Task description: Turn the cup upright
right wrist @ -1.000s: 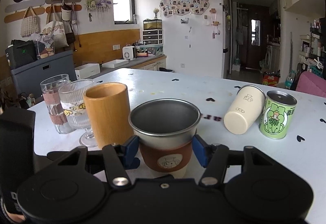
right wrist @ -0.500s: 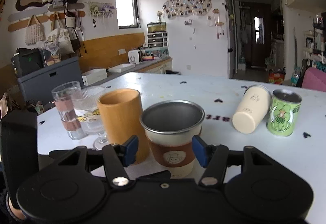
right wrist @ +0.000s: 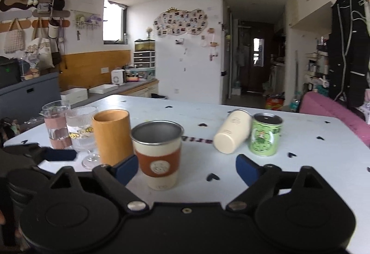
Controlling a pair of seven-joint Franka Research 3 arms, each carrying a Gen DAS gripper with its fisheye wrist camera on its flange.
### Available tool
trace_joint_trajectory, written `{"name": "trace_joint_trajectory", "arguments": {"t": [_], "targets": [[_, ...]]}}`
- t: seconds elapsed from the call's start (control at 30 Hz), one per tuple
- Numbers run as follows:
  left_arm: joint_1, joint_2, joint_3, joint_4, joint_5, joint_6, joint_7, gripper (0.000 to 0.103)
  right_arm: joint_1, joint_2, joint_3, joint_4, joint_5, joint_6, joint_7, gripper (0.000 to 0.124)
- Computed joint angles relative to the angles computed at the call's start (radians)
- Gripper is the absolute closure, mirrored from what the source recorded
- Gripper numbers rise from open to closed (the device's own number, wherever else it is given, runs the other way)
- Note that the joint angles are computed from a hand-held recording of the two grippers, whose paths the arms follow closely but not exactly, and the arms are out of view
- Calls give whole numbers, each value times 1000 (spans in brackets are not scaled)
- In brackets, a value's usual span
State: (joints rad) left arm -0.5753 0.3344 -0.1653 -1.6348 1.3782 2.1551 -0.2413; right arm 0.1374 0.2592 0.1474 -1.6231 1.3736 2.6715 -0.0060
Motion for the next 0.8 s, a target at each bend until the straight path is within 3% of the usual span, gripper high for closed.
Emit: {"name": "trace_joint_trajectory", "arguments": {"t": [0.13,0.47,0.8], "targets": [[-11,-30,-7,-32,18,-40,-23,0,-2,-23,-3,-34,44,43,-42,21],[-8,-66,-35,-71,45,-96,-43,0,10,-48,-22,-72,107,114,-98,21],[-4,-76,-49,-84,61,-107,-45,0,15,-63,-33,-88,143,114,-134,21]]}}
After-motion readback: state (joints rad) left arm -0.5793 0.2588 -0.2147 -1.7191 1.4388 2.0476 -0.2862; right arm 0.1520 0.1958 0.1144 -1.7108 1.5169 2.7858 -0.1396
